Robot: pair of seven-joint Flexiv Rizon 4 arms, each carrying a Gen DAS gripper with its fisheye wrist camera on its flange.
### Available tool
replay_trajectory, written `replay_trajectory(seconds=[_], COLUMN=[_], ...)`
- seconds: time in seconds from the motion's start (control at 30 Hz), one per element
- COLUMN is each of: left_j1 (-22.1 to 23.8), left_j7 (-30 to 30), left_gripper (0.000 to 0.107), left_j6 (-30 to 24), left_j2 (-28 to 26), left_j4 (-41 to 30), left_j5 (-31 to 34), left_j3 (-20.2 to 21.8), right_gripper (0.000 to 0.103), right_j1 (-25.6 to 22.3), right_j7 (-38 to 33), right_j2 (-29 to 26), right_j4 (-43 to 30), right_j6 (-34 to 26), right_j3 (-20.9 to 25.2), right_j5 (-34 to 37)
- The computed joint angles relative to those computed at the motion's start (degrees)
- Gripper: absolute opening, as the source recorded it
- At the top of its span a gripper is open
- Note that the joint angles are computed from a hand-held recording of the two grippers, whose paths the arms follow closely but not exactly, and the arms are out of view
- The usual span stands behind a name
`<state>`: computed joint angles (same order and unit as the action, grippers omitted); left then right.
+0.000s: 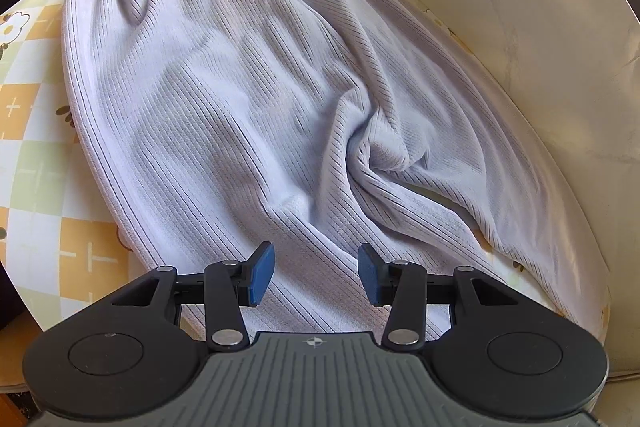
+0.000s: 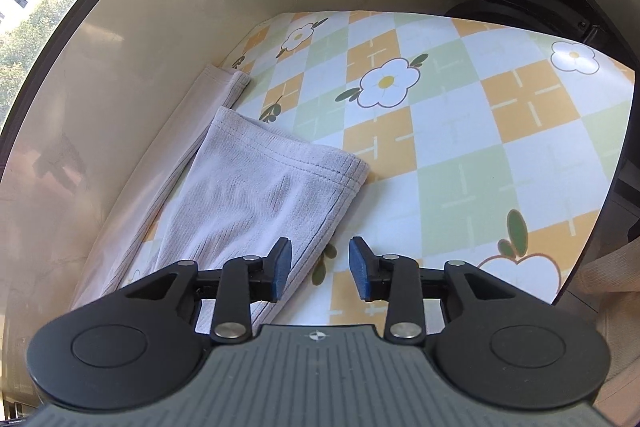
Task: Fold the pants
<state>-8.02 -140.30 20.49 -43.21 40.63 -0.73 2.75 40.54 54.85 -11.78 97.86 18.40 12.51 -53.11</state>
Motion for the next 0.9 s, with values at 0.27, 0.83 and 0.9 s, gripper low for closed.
replay_trajectory(seconds=[0.27, 0.83, 0.9], left_j1=[-0.88, -1.26, -1.1], left_j7=[-0.24, -3.55, -5.83], left_gripper=[0.047, 0.047, 0.047], left_j6=[0.67, 6.71, 8.91], left_j2=[1.9, 8.3, 10.02], left_j4=[2.6, 12.66, 15.85], left_j5=[0.74, 1.76, 1.47], left_j3=[0.22, 0.5, 0.85], right_gripper=[0.036, 0.018, 0.01], right_j1=[-3.07, -2.91, -3.46], right_j7=[10.36, 10.2, 5.03], right_j2=[-0.57, -0.72, -1.13], right_j4=[4.0, 3.16, 1.66], right_j6=[12.36, 11.82, 11.25], right_j3=[-1.94, -3.46, -2.75], right_j5=[-9.19, -8.52, -6.26])
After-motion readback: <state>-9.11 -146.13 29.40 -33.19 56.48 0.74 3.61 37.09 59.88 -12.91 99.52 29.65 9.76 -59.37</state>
